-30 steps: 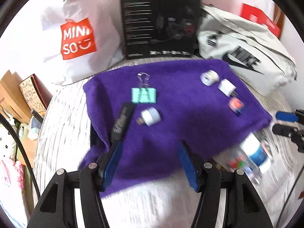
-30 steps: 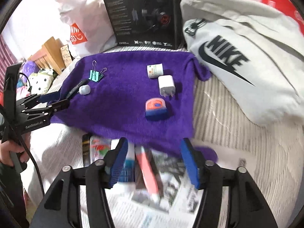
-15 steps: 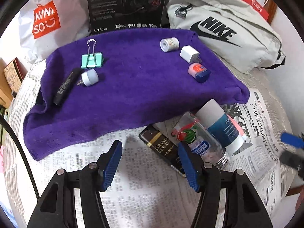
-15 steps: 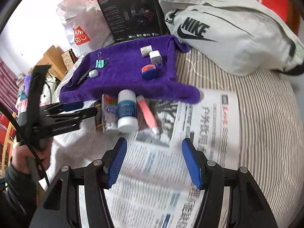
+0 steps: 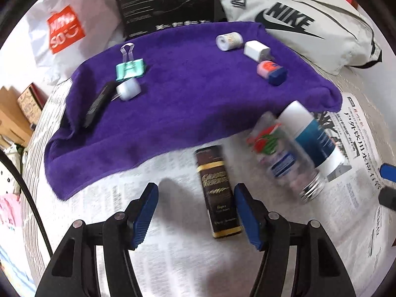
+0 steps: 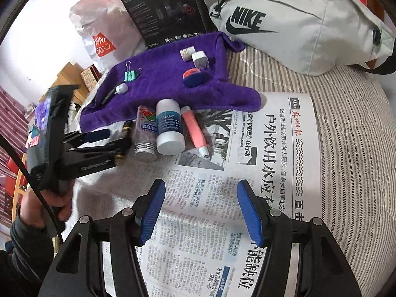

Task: Organize rigid objects
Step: 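Grasp the Grand Reserve bottle with the left tool while the right tool grasps the pink tube, then carry the Grand Reserve bottle and pink tube onto the purple towel and open both tools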

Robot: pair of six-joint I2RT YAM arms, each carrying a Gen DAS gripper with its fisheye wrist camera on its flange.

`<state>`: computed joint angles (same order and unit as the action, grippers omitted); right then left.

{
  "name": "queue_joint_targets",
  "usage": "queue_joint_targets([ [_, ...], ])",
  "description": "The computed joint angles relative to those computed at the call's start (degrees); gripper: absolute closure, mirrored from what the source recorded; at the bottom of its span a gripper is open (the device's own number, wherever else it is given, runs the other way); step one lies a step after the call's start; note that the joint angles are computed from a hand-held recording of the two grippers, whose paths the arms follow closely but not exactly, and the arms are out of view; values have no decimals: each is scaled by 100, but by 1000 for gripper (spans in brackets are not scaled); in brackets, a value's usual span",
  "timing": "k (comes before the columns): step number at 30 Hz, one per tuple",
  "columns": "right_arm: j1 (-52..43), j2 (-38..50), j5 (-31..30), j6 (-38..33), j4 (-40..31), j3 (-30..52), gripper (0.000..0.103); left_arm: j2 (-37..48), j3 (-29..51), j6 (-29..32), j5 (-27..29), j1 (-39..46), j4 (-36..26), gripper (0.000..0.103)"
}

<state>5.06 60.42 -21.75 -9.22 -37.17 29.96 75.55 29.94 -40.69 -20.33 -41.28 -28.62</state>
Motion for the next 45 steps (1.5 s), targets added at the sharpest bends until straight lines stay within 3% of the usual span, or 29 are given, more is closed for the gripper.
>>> queue_joint_targets([
  [6,140,444,80,60,346,87,43,-51,-215,389,216,292,573,44],
  [10,307,928,266,102,823,253,43,-93,-211,510,268,184,651,79],
  [15,468,1685,278,56,1438,525,46,-50,-213,404,85,-8,636,79],
  [17,650,1996,461,-94,1555,671,56,-56,-169,405,129,-2,545,79],
  [21,928,2530,573,-371,1641,943,63,-94,-213,398,147,25,590,79],
  [28,1680,2804,1287,-612,2191,912,63,-61,-185,396,114,-9,560,79],
  [37,1716,2933,1335,-661,2051,1069,62,-177,-377,337,-52,-144,773,79],
  [45,1997,3021,1540,-574,1776,1274,78,-223,-420,370,-80,-215,805,79],
])
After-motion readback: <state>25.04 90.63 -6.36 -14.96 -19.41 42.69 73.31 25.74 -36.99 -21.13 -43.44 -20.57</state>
